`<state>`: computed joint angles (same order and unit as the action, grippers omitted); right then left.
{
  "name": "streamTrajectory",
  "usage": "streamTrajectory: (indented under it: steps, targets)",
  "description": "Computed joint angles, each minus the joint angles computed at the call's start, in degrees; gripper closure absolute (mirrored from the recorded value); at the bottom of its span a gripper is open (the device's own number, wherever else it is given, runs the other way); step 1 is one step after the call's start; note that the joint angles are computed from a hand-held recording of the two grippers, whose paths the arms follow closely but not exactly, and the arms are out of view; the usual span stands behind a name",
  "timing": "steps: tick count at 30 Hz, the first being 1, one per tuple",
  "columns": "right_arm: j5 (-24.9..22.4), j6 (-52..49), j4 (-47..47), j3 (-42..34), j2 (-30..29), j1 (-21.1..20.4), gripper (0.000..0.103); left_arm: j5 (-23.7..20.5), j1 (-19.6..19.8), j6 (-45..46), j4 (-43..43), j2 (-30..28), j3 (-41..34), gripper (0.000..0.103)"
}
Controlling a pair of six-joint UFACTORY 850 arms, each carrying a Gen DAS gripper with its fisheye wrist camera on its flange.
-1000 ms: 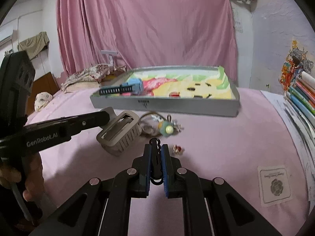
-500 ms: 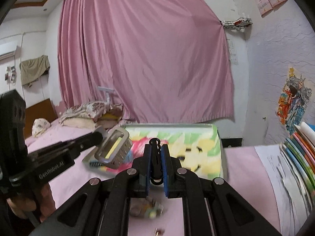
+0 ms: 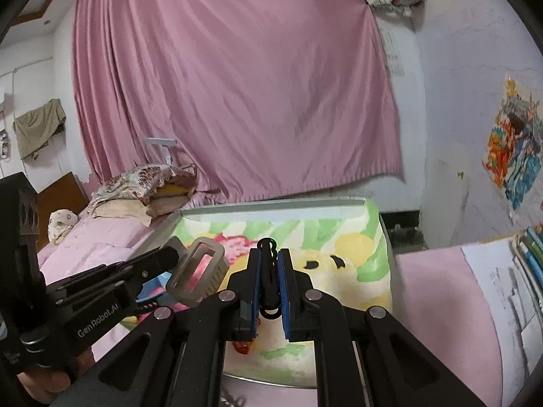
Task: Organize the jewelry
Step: 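Carry the beige clip with left tool while right tool carries the black stick over the tray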
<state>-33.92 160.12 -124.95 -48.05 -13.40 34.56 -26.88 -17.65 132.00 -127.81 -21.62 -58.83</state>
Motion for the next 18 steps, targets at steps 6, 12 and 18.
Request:
streamTrajectory:
  steps: [6, 12, 18]
  targets:
    - [7.01, -2.43, 3.62, -1.66, -1.77, -1.94, 0.093, 4.57, -0.98, -7.98, 8.55, -2.53, -2.46, 0.102]
    - [12.88, -8.22, 9.30, -3.14, -3.27, -3.18, 0.093, 7.41, -1.76, -13.79, 14.18, -3.57, -3.36, 0.102]
    - [17.98, -13.28, 14.31, -4.12, -4.79, -4.37, 0.093, 8.46, -2.09, -15.83, 16.22, -3.22, -3.32, 0.102]
